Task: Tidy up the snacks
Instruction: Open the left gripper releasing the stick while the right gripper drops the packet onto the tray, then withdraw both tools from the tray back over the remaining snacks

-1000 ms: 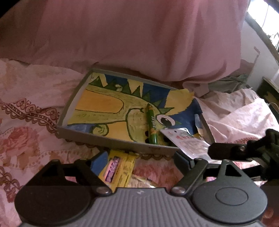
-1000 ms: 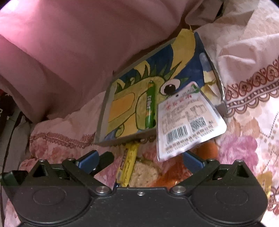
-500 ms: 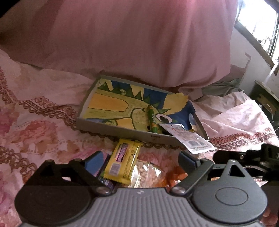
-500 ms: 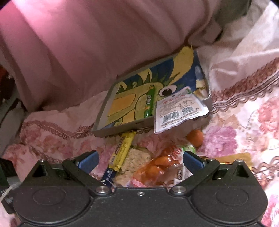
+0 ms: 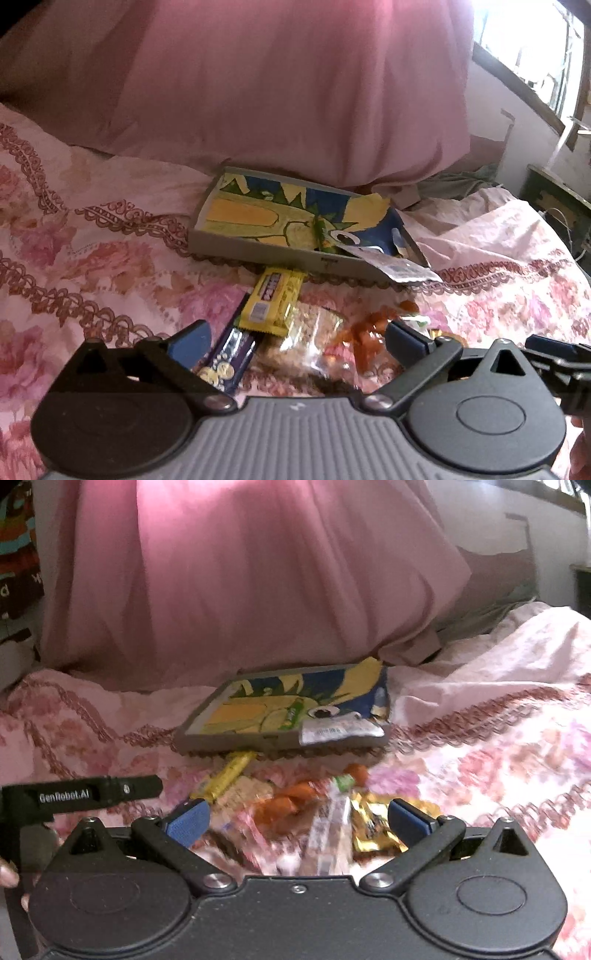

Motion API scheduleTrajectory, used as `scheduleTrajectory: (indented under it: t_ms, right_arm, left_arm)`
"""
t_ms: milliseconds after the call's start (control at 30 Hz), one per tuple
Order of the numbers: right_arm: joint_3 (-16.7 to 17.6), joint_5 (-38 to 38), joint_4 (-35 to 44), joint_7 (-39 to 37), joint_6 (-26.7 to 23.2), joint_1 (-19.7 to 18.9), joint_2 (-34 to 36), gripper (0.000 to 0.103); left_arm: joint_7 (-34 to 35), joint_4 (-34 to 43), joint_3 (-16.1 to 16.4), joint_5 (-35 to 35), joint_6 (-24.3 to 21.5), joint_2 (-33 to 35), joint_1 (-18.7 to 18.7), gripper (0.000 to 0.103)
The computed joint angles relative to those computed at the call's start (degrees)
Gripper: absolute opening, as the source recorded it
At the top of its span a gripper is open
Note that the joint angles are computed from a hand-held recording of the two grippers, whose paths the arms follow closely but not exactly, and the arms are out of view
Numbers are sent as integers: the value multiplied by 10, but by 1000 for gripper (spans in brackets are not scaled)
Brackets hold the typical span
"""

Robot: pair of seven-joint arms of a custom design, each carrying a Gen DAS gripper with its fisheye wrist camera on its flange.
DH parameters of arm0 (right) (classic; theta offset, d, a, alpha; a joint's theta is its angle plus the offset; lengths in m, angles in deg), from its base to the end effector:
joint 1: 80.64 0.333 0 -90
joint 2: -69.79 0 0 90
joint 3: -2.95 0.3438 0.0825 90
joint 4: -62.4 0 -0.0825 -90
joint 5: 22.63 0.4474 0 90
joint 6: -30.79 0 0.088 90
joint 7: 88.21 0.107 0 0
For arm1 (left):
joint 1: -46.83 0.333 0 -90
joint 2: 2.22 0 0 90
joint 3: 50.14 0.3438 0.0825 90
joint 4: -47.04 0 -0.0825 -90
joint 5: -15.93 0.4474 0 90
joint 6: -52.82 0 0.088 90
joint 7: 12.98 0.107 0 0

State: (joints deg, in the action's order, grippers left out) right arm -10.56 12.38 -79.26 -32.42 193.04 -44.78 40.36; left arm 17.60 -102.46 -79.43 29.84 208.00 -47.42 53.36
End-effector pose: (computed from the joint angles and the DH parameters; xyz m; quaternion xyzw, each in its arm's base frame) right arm 0.4666 0.1471 0.5595 -0.7541 0.4687 -0.1331 0.4404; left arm 0.3855 -0.1986 0.5567 -0.7536 0.4786 -0.3380 0.2980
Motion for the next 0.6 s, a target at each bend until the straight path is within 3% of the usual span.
scheduleTrajectory:
  t_ms: [233, 600]
  right_arm:
    - [53, -89, -64, 93, -12, -65, -56, 102]
    - [54, -194, -88, 173, -12, -66, -72, 102]
  left_arm:
    - [17, -33, -4, 2, -9, -41, -29, 102]
    - [64, -64, -11, 10, -64, -83, -72, 102]
